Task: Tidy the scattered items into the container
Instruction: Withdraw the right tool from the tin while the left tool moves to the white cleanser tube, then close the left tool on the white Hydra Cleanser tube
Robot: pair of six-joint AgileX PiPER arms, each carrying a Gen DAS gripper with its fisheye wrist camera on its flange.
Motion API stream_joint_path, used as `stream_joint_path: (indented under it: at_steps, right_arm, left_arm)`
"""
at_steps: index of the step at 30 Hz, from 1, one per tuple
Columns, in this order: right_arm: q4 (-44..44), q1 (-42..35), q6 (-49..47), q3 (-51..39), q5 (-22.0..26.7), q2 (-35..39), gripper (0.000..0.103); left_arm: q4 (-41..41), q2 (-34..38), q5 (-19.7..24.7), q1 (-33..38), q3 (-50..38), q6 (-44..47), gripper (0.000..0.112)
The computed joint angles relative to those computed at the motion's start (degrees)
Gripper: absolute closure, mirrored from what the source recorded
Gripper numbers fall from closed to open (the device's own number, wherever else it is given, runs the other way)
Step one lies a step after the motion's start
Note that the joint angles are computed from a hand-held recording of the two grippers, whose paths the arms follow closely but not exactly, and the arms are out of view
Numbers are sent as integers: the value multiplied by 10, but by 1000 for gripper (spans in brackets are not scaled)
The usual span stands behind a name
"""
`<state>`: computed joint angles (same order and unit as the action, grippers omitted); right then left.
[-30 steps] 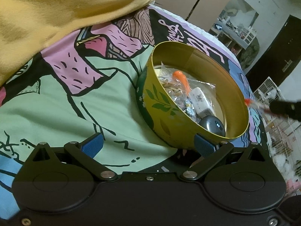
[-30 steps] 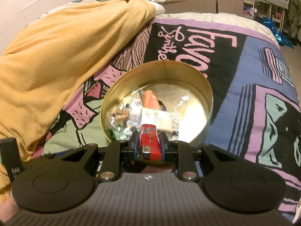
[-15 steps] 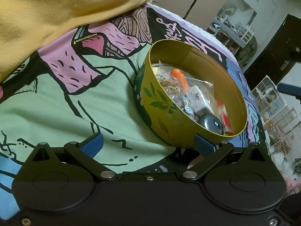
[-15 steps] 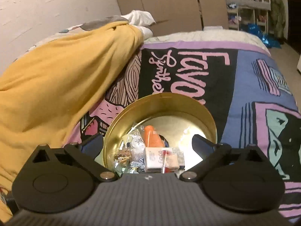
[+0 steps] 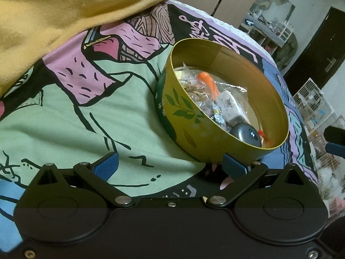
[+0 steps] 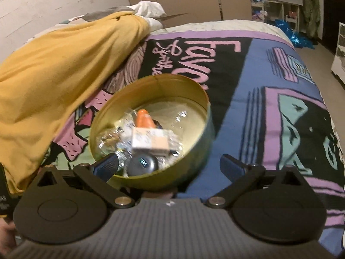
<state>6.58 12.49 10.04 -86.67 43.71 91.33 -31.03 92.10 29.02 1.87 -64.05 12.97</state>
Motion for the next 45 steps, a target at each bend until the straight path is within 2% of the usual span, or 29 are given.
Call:
stream_joint_path:
  at_steps: [3, 9, 17, 23, 29, 34, 42, 45]
  right_arm:
    - [6, -9, 3, 43, -28, -15, 0]
    - [48, -26, -15, 61, -33, -15, 0]
    - [85, -35, -36, 69, -38, -10, 0]
    - [101, -39, -49, 71, -39, -10, 0]
    - [111, -38, -59, 67, -33, -7, 0]
    - [114, -36, -66, 69, -35, -8, 0]
    - [109, -34, -67, 66, -33, -5, 0]
    - [107, -33, -65, 65, -33, -4, 0]
  left_arm:
    - [20, 0, 1, -7, -1, -11, 10]
    - [74, -3, 2, -25, -2, -48, 10]
    - [61, -29, 45, -40, 14, -58, 10]
    - [220, -78, 26, -108, 57, -248, 10]
    - [382, -78, 54, -185, 67, -449, 10]
    - [428, -41, 90, -216, 51, -523, 10]
    - [583, 0, 120, -291, 46, -687, 9]
    - [592, 1, 126, -296, 44, -707, 9]
